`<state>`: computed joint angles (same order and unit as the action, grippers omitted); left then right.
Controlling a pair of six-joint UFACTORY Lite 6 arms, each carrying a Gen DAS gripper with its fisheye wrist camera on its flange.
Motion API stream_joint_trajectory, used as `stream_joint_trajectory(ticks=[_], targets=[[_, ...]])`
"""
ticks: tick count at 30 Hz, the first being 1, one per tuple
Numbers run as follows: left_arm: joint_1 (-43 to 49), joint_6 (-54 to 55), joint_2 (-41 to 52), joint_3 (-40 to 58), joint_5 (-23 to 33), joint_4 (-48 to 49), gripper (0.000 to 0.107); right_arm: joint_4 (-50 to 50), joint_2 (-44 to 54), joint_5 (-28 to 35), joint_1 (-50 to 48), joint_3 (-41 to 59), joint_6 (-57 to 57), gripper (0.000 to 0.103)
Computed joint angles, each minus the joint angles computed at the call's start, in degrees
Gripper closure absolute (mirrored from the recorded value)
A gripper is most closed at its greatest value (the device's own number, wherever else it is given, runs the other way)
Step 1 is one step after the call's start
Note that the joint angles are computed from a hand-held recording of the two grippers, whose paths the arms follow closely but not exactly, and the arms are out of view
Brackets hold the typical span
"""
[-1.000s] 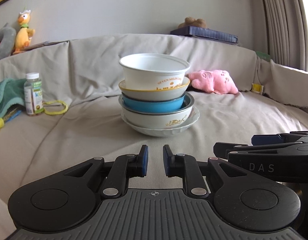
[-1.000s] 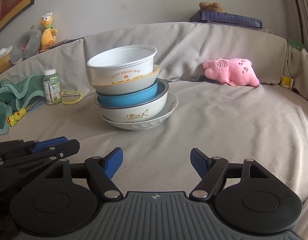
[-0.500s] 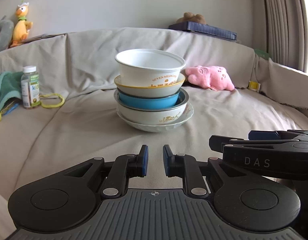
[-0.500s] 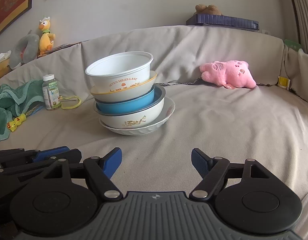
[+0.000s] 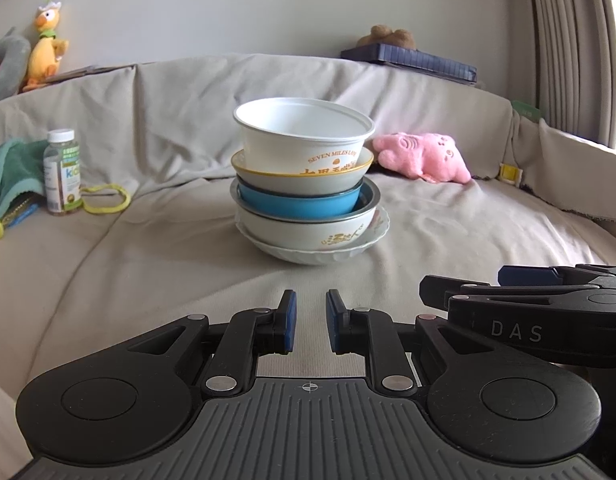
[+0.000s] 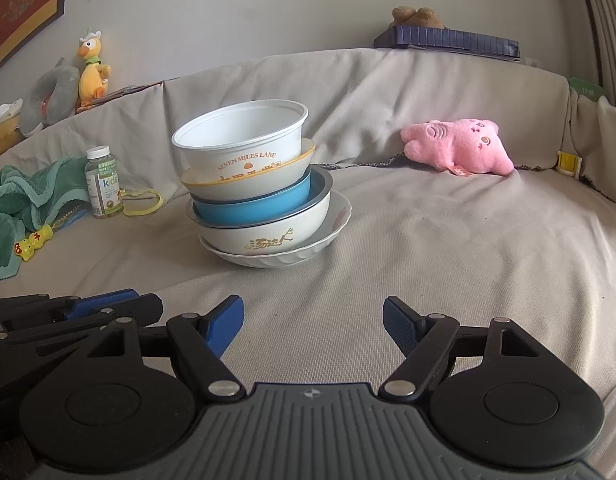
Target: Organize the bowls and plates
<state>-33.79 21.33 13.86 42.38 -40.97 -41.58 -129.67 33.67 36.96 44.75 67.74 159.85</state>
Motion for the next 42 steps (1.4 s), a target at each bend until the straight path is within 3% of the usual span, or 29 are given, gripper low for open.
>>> stream_joint_trajectory(ticks=[42], targets=[[-1.2,1.2,0.1,-0.1,-1.3,-2.9,0.088,-2.0,-0.5,-0.6,-0.4,-1.1,2.4,0.024]])
